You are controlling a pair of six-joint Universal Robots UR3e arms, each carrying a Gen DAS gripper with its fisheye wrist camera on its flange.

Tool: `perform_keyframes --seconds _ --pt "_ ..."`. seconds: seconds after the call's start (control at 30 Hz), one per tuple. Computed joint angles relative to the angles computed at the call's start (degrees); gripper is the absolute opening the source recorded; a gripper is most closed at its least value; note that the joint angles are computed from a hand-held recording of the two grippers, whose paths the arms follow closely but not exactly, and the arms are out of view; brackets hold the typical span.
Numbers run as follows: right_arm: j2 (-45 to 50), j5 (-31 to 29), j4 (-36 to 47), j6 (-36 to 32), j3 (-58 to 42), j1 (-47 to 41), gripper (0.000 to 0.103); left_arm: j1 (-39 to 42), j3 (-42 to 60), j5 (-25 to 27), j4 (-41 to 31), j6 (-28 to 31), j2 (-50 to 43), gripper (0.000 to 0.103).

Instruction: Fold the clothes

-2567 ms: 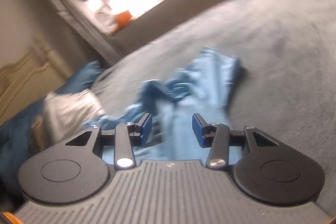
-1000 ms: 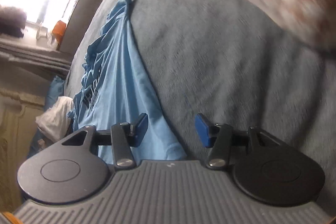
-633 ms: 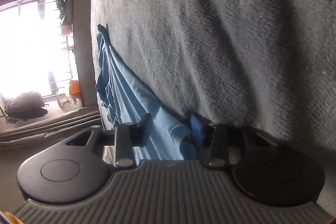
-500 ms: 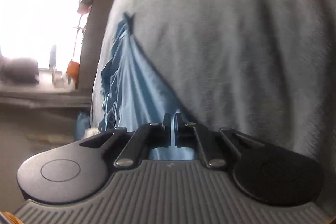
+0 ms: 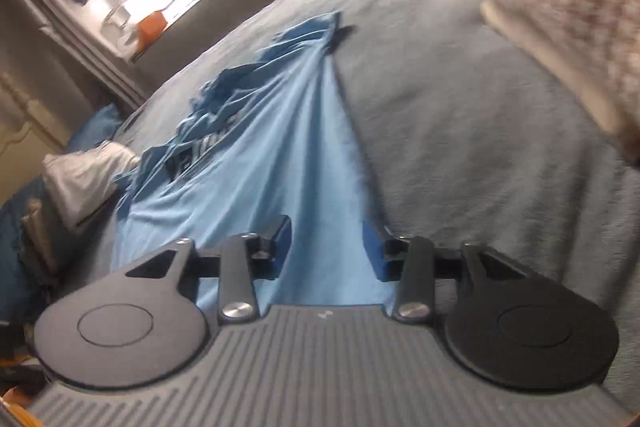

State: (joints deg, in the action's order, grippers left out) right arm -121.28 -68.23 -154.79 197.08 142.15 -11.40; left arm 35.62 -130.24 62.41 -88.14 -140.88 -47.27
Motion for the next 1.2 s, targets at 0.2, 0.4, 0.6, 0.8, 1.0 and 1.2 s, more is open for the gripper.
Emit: perform_keyframes --seconds 0.2,0.4,0.6,0.8,1.0,1.2 --pt "15.3 -17.8 -3.3 -10.9 -6.4 16.7 0.004 -1.4 -0.8 -0.2 2.7 -1.8 -1.3 0.017" --pt "34.0 -29.1 -17.2 -22.9 -18.4 36.2 0.009 -1.5 -1.0 0.0 3.1 -1.9 -1.2 0.017" --pt "33.6 -18.7 -18.1 -28.3 -19.8 35.8 0.047 -2.3 -1.4 0.0 4.6 -2.9 -2.0 0.017" --pt "18.6 6.7 -16.5 -10.6 -6.3 14.7 0.047 -1.6 -1.4 -0.4 4.3 -2.3 -2.5 0.017" --pt "17.6 23.6 -18.6 9.7 4.6 -5.7 0.044 -0.6 -1.8 -1.0 3.6 -1.9 -1.9 0.017" --pt "28.4 22.7 -26.1 16.9 2.5 -3.0 0.037 -1.7 -2.5 -1.0 5.1 -3.0 -2.2 0.017"
